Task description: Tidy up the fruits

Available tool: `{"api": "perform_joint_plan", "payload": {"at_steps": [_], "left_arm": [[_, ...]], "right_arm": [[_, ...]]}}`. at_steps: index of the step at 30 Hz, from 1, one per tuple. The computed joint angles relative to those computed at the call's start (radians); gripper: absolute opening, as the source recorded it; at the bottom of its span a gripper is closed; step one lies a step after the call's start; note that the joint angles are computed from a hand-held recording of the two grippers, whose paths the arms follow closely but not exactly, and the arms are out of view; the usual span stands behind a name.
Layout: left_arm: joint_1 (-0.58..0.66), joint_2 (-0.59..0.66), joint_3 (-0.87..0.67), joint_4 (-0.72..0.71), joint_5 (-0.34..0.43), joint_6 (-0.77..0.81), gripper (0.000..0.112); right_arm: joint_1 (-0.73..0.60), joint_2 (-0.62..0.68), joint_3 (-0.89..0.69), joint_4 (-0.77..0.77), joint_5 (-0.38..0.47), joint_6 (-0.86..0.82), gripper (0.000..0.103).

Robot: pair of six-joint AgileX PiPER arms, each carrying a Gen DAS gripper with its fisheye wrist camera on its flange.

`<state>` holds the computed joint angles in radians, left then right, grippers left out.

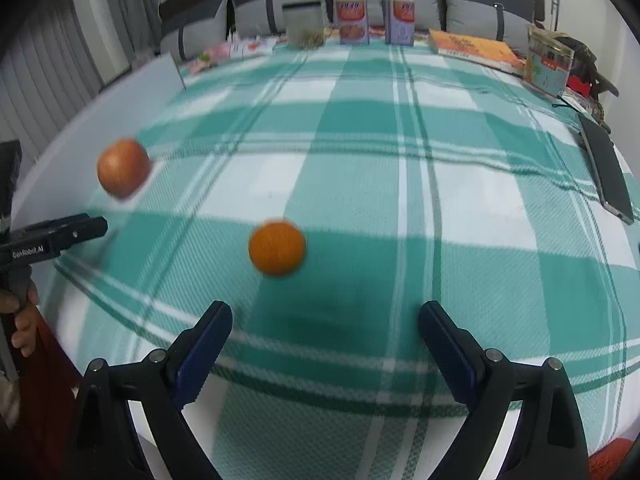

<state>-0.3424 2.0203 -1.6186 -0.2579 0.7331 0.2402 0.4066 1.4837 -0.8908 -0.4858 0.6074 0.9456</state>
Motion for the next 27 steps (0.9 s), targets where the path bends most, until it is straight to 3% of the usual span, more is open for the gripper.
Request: {"api": "perform_joint_plan", "payload": {"at_steps": [3, 6, 12, 27], "left_arm": [[-0.031, -0.021, 0.044, 0.085, -0.044, -0.052, 0.088], [-0.064, -0.022, 0.057, 0.183, -0.056, -0.099, 0.093], [-0.075, -0.062, 0.157, 0.226, -0.172, -0.164, 0.096], [-0.076, -0.073, 0.189, 0.238, -0.218, -0.166, 0.099]], "right_arm": [[0.050, 0.037, -0.018, -0.072, 0.047, 0.057, 0.103], [0.070, 0.029, 0.014, -0.151, 0.031, 0.164, 0.103], [0.113, 0.023, 0.062, -0.313, 0.016, 0.367, 0.103], [0.162, 0.023, 0.095, -0.447, 0.037, 0.542, 0.103]]}}
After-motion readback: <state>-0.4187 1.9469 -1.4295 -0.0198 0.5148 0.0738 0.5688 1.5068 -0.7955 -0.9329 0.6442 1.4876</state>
